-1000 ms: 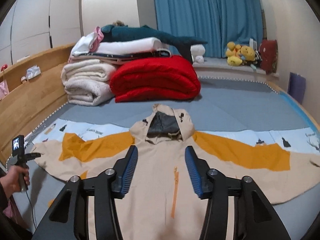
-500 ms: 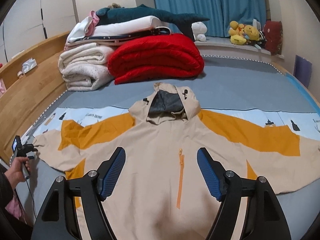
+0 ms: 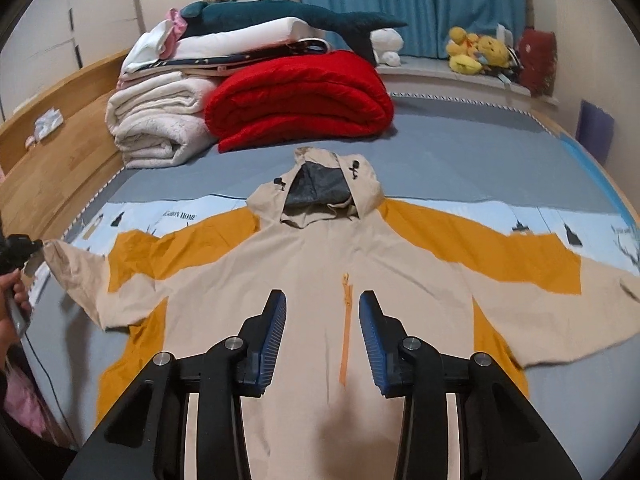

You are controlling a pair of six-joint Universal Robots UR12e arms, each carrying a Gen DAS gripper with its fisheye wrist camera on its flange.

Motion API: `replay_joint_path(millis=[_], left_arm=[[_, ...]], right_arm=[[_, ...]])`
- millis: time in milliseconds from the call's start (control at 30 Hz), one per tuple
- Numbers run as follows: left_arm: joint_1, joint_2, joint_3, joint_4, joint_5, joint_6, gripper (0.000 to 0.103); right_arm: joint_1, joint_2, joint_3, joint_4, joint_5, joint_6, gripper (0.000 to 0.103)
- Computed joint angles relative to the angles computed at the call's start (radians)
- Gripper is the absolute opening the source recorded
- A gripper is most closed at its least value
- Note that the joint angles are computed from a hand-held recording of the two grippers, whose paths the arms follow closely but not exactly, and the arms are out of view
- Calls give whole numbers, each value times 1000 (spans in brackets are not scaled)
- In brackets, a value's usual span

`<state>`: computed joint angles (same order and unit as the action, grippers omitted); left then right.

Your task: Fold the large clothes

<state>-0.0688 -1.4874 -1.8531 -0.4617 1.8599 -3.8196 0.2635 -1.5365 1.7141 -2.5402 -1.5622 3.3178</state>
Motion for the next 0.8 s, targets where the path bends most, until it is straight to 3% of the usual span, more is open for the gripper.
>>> replay_joint_path(millis=[67,167,367,467,533,600,733,800], left_arm=[[-66,-11,17,38,-18,20,0],[-164,-62,49,87,-83,121,0],[-250,-171,118,4,-302,214,0],[-256,-229,186,-221,-462,253,0],[-248,-246,212,-313,-504,237,1],[-232,-238,202,-315,-542,208,7],[-198,-213,175,-267,-587,197,33],[-185,-209,161,-283,-634,204,40]], right_arm=[[-4,-14,7,14,11,18,41],[-13,-29,16,41,46,41,48],[-17,-50,51,67,20,82,48],[-20,-46,59,89,16,92,48],[-20,-41,59,100,7,102,47],[-23,-33,54,100,14,113,46],[-21,-12,40,90,39,117,46],[-17,1,32,93,59,116,46]])
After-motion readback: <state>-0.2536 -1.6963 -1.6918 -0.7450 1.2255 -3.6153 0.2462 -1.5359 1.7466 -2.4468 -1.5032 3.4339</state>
